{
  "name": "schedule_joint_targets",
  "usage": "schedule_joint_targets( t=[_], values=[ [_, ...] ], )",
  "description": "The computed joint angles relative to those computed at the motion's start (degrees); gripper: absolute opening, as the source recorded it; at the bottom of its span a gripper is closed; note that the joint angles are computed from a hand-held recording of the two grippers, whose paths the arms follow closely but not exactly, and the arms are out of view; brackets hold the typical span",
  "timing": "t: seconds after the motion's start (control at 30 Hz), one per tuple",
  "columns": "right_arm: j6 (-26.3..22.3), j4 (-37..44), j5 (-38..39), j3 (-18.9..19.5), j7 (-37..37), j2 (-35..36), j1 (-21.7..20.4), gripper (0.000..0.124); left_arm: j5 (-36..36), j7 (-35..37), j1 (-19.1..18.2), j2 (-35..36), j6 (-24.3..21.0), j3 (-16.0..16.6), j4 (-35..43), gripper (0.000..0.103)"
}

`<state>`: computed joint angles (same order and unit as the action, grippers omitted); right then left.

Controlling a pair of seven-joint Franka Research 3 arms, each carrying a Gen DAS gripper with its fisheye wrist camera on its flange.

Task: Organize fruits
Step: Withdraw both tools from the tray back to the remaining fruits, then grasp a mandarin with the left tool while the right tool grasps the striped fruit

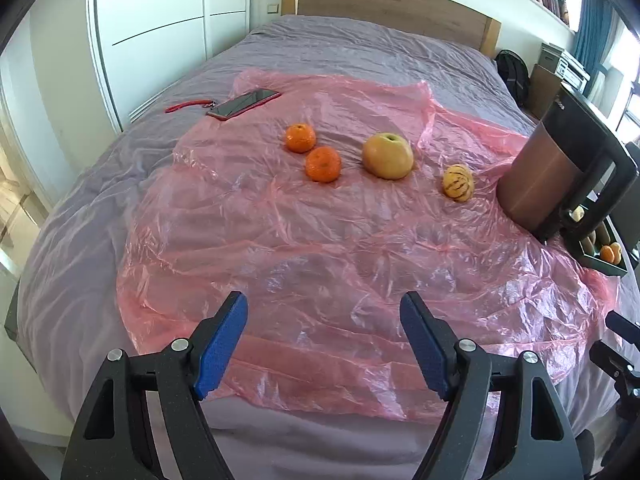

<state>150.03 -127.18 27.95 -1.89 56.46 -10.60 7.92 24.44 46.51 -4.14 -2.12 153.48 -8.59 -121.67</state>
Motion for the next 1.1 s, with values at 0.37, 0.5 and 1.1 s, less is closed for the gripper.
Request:
schedule_joint_targets(
  t=[0.37, 0.5, 1.1],
  values=[
    [-2.0, 11.5, 1.2, 1.7, -1.3, 11.1, 1.1, 0.089, 1.3, -0.7, 1.4, 6.5, -0.6, 1.6, 6.8, 0.074],
    [-2.4, 19.8, 0.9, 2.8, -0.3, 18.0, 1.1, 0.089, -0.1, 1.1, 1.8, 11.4, -1.0, 2.2, 12.9, 0.074],
    [-7.9, 52.1, -5.9, 4.4, 11.8, 45.1, -0.3, 0.089, -5.6, 15.1, 0.1, 39.4, -13.0, 3.8, 48.1, 0.070]
  ],
)
